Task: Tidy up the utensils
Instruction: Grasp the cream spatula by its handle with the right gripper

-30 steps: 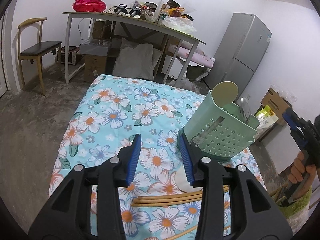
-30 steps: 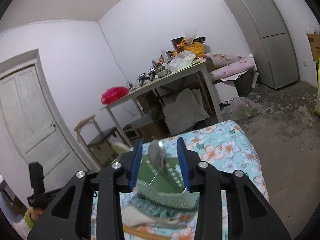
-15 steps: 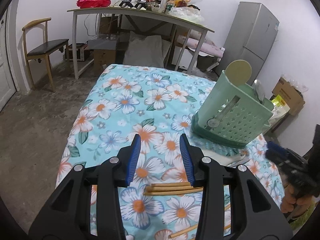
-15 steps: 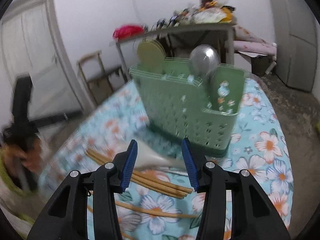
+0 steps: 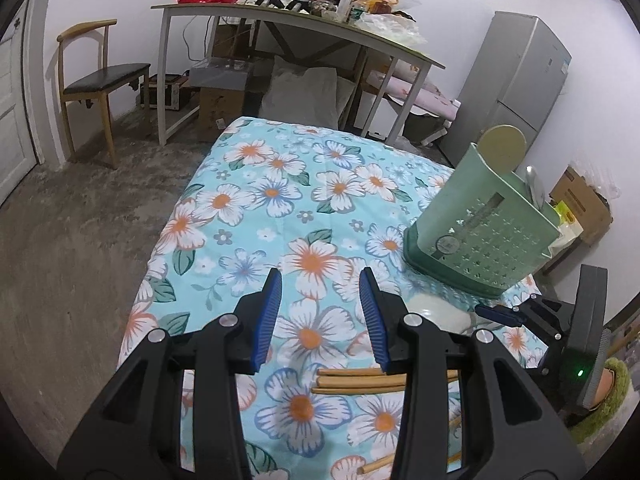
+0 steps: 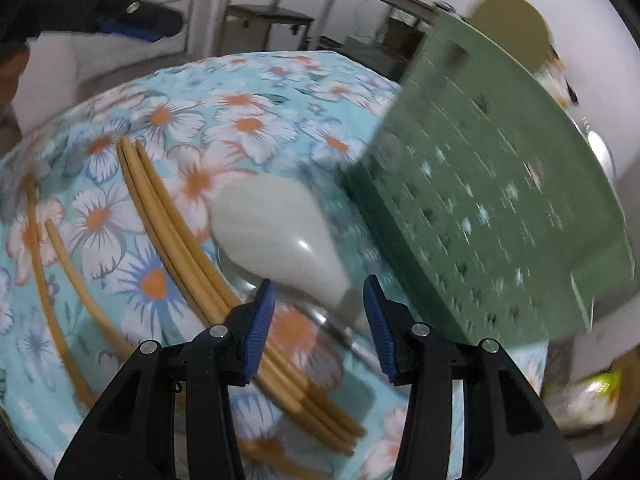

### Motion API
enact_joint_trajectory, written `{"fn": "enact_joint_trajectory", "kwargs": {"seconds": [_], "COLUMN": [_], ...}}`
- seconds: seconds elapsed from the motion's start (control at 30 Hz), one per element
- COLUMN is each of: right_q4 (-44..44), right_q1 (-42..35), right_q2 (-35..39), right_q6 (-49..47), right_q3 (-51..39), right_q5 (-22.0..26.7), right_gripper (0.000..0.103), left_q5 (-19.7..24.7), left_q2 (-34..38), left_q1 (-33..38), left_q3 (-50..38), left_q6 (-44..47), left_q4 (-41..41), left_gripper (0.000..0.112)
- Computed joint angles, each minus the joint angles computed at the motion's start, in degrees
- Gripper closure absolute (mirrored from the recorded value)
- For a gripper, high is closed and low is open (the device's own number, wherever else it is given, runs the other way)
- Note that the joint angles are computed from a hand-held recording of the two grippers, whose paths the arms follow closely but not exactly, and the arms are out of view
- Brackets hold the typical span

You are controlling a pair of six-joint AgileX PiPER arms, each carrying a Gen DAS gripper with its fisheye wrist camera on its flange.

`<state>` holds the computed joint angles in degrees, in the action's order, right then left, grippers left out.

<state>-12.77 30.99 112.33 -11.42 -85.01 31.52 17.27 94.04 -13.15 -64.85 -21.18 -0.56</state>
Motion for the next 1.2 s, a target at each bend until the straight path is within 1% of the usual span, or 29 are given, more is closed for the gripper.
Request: {"fn": "enact_joint_trajectory", "kwargs": {"seconds": [0.1, 0.2, 0.33, 0.4, 0.47, 0.53, 0.7, 0.77, 0.8, 0.83, 0.9, 0.97, 1.03, 1.07, 1.1, 1.2], "right_q4": [2.1, 2.5, -2.2, -6.0, -11.7, -15.0, -22.7, -26.3, -27.1, -28.5, -36.6, -40.1, -44.1, -47.7, -50.7, -53.4], "right_q1": [0.9, 0.9, 1.4, 1.9, 3.0, 3.6, 6.5, 8.0, 8.4, 8.8, 10.1, 10.4, 10.4, 10.4, 10.4, 8.9], "right_q2": [1.0, 1.7, 1.3, 1.1, 1.5, 2.9, 6.4, 8.4, 9.1, 9.3, 9.8, 9.4, 7.2, 5.6, 3.9, -0.7], "right_q6": [-2.2, -1.4, 6.1, 10.8, 16.2, 18.7, 22.2, 23.6, 23.7, 24.7, 31.6, 35.9, 42.0, 46.6, 51.1, 59.9], "right_q3": [-2.2, -4.4, -3.6, -3.3, -3.6, -5.4, -9.7, -11.9, -12.7, -12.7, -12.1, -11.5, -8.9, -7.0, -5.0, -0.7], "right_q5": [0.3, 0.0, -2.9, -4.1, -4.3, -3.5, -1.1, 0.3, 0.9, 1.1, 1.4, 1.1, 0.0, -0.4, -0.8, -3.2], "right_gripper": [0.058, 0.058, 0.058, 0.059, 0.060, 0.065, 0.071, 0.076, 0.082, 0.086, 0.091, 0.093, 0.094, 0.095, 0.098, 0.098], "left_q5": [-0.1, -0.5, -0.9, -0.9, -1.0, -1.0, -1.2, -1.3, -1.4, -1.5, -1.7, -1.5, -0.9, -0.5, -0.1, 0.3], "left_q2": [0.2, 0.1, 0.2, 0.2, 0.4, 0.3, 0.4, 0.4, 0.3, 0.3, 0.3, 0.3, 0.4, 0.6, 0.7, 0.7], "left_q1": [0.6, 1.3, 2.3, 2.6, 2.8, 2.9, 3.1, 3.1, 3.0, 3.1, 3.2, 3.4, 3.6, 3.5, 3.4, 2.6], "left_q3": [0.1, 0.4, 0.8, 0.9, 0.8, 0.9, 1.0, 1.0, 1.1, 1.2, 1.4, 1.4, 1.2, 0.8, 0.5, -0.1], "left_q6": [1.1, 2.2, 4.1, 4.8, 5.7, 6.1, 8.3, 9.6, 10.1, 11.1, 13.3, 14.8, 15.0, 14.6, 14.4, 12.6], "left_q4": [-1.4, -2.6, -4.8, -5.5, -6.5, -6.8, -8.9, -10.1, -10.6, -11.7, -13.9, -15.0, -14.9, -14.4, -14.0, -12.2], "left_gripper": [0.074, 0.074, 0.074, 0.074, 0.074, 0.074, 0.074, 0.074, 0.074, 0.074, 0.074, 0.074, 0.074, 0.074, 0.074, 0.074]}}
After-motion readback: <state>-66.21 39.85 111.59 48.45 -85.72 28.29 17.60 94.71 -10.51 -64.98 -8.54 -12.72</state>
